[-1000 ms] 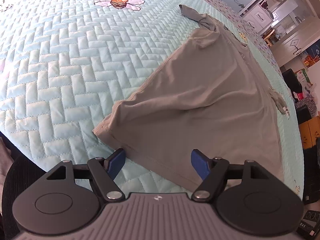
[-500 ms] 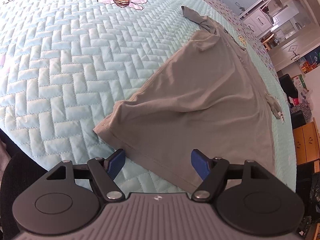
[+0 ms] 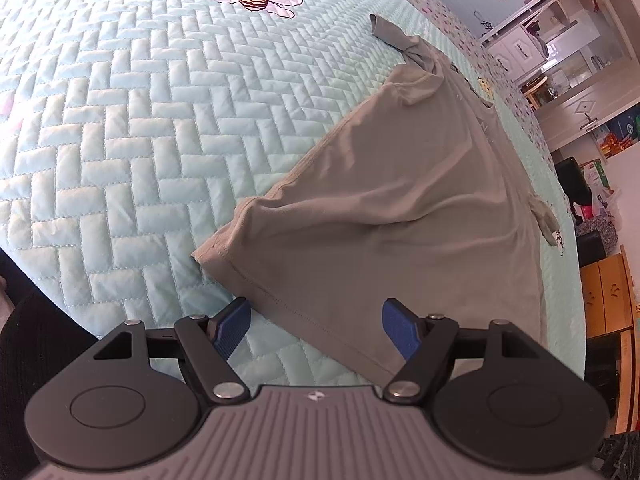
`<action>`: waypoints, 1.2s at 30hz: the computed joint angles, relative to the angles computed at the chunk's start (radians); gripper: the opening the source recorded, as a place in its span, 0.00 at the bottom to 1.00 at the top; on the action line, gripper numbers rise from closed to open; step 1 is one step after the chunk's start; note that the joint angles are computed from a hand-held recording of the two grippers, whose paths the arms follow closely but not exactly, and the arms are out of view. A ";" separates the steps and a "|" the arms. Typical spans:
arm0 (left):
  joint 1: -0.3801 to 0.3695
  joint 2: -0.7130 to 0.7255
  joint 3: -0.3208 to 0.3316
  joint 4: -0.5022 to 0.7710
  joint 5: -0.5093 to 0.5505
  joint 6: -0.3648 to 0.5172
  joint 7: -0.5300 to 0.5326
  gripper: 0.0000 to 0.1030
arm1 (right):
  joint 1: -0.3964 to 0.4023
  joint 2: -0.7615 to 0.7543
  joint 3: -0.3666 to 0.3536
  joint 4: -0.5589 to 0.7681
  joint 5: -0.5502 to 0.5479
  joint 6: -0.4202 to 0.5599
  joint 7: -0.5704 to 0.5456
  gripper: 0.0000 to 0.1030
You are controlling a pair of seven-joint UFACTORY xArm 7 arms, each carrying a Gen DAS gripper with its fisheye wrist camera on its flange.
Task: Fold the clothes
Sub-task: 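Grasp the shirt hem corner with the right gripper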
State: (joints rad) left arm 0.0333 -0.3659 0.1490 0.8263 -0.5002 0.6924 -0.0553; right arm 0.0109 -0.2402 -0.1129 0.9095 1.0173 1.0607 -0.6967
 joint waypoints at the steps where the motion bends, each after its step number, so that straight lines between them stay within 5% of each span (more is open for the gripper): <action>1: 0.000 -0.003 0.002 -0.001 -0.002 0.004 0.001 0.73 | -0.003 0.005 -0.011 0.006 0.013 0.030 0.020 0.03; 6: 0.007 -0.017 0.013 -0.004 -0.009 0.019 0.013 0.73 | -0.053 0.044 -0.051 0.048 0.129 0.149 0.112 0.03; 15: 0.043 -0.037 0.013 -0.007 0.032 -0.005 -0.033 0.73 | -0.094 0.084 -0.010 0.043 0.072 0.129 0.165 0.07; 20: 0.070 -0.059 0.007 -0.032 0.077 -0.113 -0.088 0.73 | -0.102 0.075 -0.016 -0.005 0.122 0.115 0.166 0.12; 32: 0.010 0.083 0.103 0.062 -0.131 -0.031 0.275 0.72 | -0.111 0.083 -0.013 -0.002 0.119 0.118 0.185 0.12; 33: 0.017 0.086 0.093 0.068 -0.129 -0.018 0.302 0.69 | -0.112 0.083 -0.014 -0.001 0.117 0.119 0.187 0.12; 34: 0.022 0.088 0.084 0.073 -0.125 -0.005 0.327 0.55 | -0.112 0.081 -0.014 0.000 0.111 0.120 0.188 0.12; 35: 0.027 0.091 0.076 0.079 -0.120 0.009 0.352 0.21 | -0.112 0.078 -0.012 0.002 0.103 0.119 0.193 0.12; 36: 0.030 0.094 0.069 0.085 -0.114 0.021 0.377 0.06 | -0.111 0.075 -0.009 0.005 0.093 0.114 0.199 0.12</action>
State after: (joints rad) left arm 0.0635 -0.2717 0.2177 0.9113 -0.6143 0.7138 0.3213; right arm -0.0998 -0.1654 -0.1222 0.9141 1.1103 1.1750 -0.4979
